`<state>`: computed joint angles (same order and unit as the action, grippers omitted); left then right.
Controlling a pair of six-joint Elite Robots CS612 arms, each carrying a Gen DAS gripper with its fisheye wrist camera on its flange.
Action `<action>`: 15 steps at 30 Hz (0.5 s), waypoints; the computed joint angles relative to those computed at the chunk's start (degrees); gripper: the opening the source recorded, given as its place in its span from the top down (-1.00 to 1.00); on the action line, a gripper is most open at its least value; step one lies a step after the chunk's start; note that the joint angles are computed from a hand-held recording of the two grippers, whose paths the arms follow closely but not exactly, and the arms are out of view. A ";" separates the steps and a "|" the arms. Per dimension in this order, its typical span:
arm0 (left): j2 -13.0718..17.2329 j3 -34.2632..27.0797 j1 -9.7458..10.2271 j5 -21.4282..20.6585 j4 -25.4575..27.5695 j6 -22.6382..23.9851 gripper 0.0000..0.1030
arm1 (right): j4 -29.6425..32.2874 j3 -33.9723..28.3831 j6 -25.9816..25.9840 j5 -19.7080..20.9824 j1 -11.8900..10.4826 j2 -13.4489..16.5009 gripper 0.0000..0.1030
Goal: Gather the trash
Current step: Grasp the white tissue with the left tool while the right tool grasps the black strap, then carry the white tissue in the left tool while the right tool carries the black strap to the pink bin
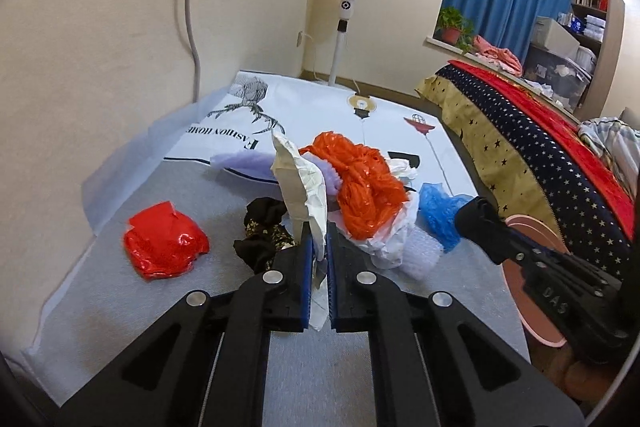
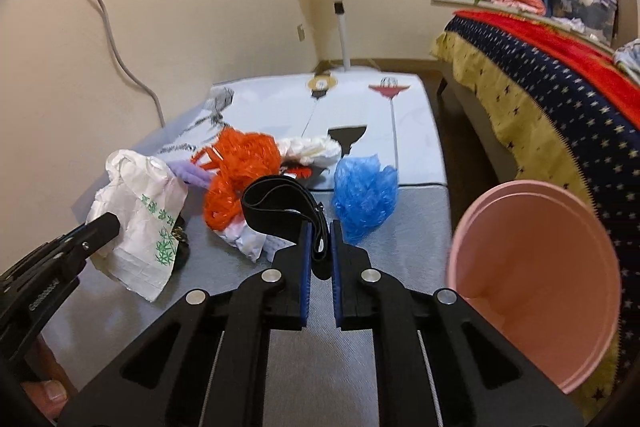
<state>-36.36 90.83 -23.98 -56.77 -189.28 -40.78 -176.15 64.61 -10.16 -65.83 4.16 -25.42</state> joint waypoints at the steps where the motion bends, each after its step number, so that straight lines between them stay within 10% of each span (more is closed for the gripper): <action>1: -0.24 0.40 -0.22 0.25 -0.31 0.08 0.88 | -1.01 1.05 0.31 0.05 -0.21 -0.59 0.83; 15: -3.18 5.06 -2.97 2.88 -5.46 2.45 0.88 | -10.47 10.49 4.57 -0.34 -2.98 -6.20 0.83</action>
